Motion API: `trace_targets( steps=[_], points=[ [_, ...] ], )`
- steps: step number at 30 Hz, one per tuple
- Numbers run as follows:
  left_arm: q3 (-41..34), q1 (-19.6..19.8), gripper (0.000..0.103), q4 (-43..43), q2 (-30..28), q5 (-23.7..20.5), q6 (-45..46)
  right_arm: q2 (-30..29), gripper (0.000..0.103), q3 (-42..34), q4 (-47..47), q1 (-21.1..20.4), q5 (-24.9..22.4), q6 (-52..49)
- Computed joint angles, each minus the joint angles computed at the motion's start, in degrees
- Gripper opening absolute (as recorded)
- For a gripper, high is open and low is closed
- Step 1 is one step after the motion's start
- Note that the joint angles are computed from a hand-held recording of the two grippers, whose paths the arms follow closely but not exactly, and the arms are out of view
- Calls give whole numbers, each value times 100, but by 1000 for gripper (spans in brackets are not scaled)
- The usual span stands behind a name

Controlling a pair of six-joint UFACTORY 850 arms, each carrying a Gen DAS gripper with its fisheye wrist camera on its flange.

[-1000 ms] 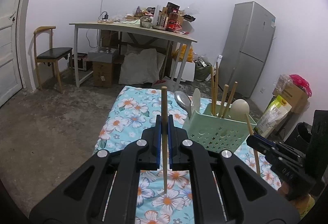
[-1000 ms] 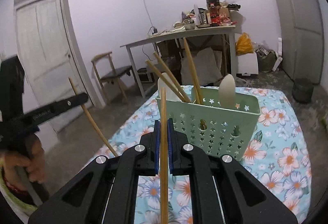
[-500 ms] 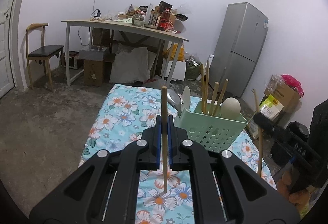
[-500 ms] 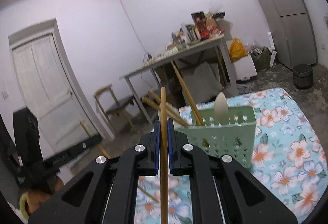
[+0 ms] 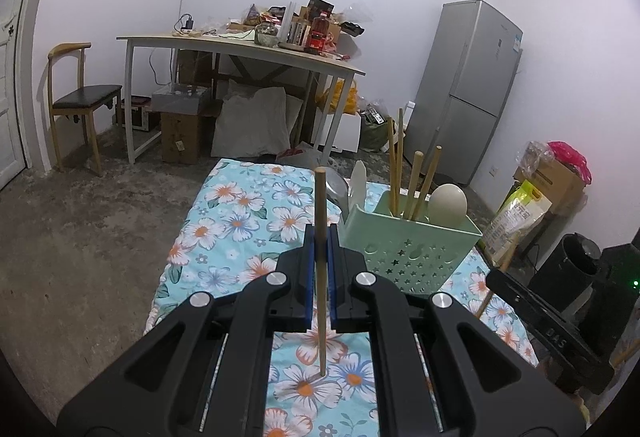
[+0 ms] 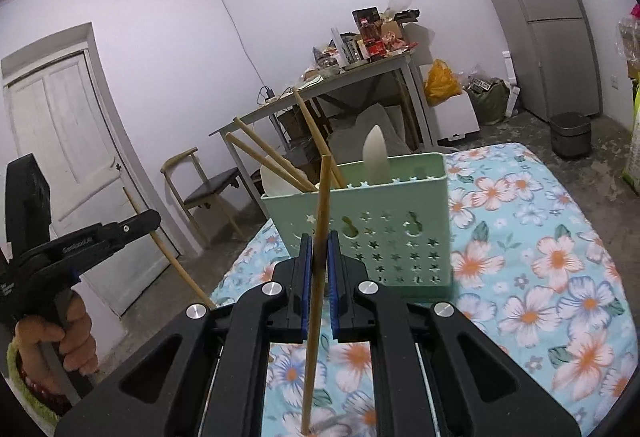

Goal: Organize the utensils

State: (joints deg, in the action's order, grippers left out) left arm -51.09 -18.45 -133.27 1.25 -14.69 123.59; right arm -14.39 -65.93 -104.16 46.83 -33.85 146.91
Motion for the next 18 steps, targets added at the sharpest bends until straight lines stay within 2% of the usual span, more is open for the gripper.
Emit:
trace_targets(
  steps=[9, 18],
  points=[
    [10, -59, 4, -103, 20, 12, 157, 217, 7, 132, 62, 139, 28, -59],
    [6, -127, 4, 47, 180, -35, 105, 276, 7, 59, -96, 326, -225, -304]
  ],
)
